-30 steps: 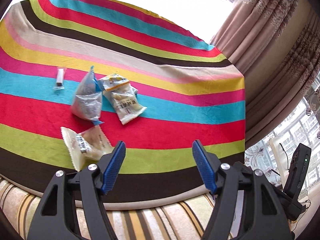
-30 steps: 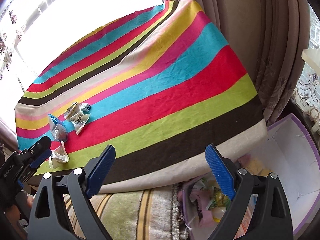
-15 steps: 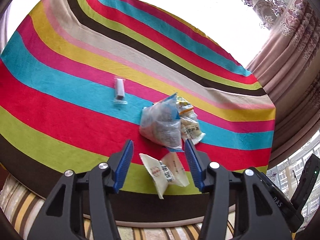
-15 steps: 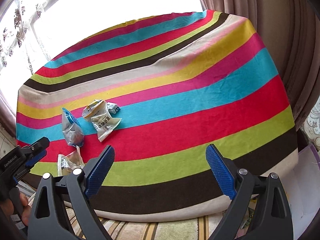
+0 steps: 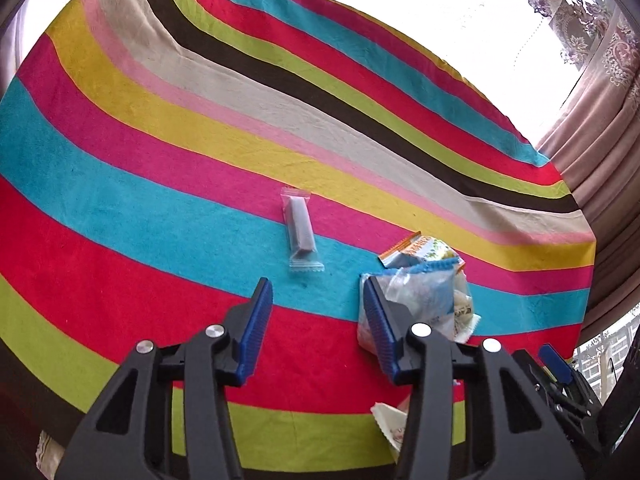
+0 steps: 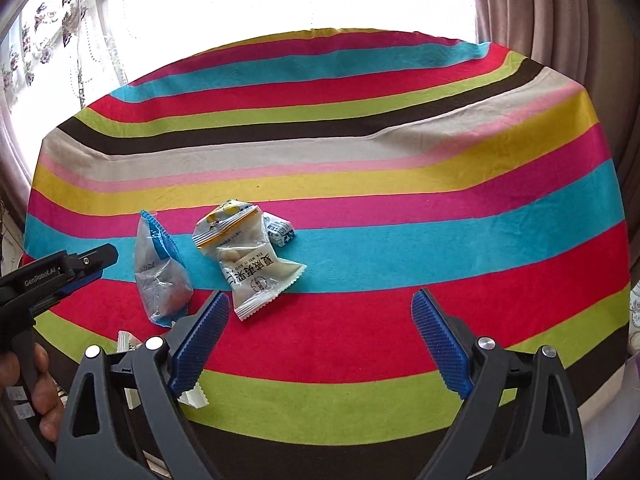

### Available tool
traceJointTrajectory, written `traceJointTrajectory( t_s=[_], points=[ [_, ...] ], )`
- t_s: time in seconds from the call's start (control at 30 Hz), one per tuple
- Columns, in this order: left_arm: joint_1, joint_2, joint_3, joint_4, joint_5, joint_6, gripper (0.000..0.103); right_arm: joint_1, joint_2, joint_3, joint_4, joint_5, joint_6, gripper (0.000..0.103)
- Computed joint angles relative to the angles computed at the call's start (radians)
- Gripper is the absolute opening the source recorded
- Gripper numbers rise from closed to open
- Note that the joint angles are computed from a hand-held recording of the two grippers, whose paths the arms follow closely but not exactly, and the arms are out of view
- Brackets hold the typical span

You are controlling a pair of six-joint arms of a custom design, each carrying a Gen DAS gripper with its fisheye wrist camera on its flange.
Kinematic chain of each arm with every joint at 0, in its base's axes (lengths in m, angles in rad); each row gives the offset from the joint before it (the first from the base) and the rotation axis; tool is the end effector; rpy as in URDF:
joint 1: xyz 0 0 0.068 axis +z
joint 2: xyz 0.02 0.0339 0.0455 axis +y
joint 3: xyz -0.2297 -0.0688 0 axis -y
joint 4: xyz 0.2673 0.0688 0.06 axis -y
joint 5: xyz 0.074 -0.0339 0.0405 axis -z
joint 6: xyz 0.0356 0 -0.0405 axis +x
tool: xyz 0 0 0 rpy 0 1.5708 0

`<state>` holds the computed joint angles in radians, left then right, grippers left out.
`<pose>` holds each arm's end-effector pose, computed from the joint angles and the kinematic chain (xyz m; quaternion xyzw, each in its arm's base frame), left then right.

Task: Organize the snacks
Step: 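Grasp the small clear stick packet with the left tool while the right tool grasps the white biscuit packet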

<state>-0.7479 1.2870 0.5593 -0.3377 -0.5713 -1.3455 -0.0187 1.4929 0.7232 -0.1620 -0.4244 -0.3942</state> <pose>0.1931 -0.1529 0.1101 -0.3408 0.8671 -0.0712 0.3563 0.2995 0.0091 0.1141 -0.2382 0.8994 0.1328 0.3416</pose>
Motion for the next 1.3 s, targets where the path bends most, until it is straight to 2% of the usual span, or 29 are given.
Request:
traceJointTrajectory(
  t_s=[0.23,0.43,0.63,0.7,0.8,0.87,1.0,1.17,1.3],
  points=[
    [0.159,0.151,0.05,0.103,0.11,0.19,0.046,0.101,0.106,0.055,0.064,0.045,0.008,0.09],
    [0.208,0.243,0.119,0.1,0.089,0.313,0.046,0.18,0.199,0.11,0.105,0.096,-0.013,0.09],
    [0.183,0.337,0.206,0.016,0.006,0.355,0.035,0.22,0.302,0.19,0.097,0.132,-0.014,0.09],
    [0.174,0.362,0.23,-0.016,-0.024,0.353,0.024,0.227,0.317,0.197,0.102,0.129,-0.015,0.09],
    [0.166,0.376,0.243,-0.033,-0.047,0.353,0.019,0.23,0.343,0.222,0.083,0.113,-0.01,0.081],
    [0.164,0.371,0.238,-0.035,-0.05,0.35,0.016,0.224,0.362,0.244,0.057,0.093,-0.011,0.069],
    [0.172,0.343,0.204,0.0,-0.04,0.339,0.013,0.222,0.352,0.226,0.063,0.087,-0.019,0.066],
    [0.167,0.306,0.163,0.018,-0.038,0.3,0.013,0.213,0.326,0.194,0.082,0.092,-0.022,0.044],
    [0.158,0.283,0.14,0.021,-0.039,0.268,0.013,0.198,0.311,0.182,0.073,0.075,-0.027,0.043]
  ],
)
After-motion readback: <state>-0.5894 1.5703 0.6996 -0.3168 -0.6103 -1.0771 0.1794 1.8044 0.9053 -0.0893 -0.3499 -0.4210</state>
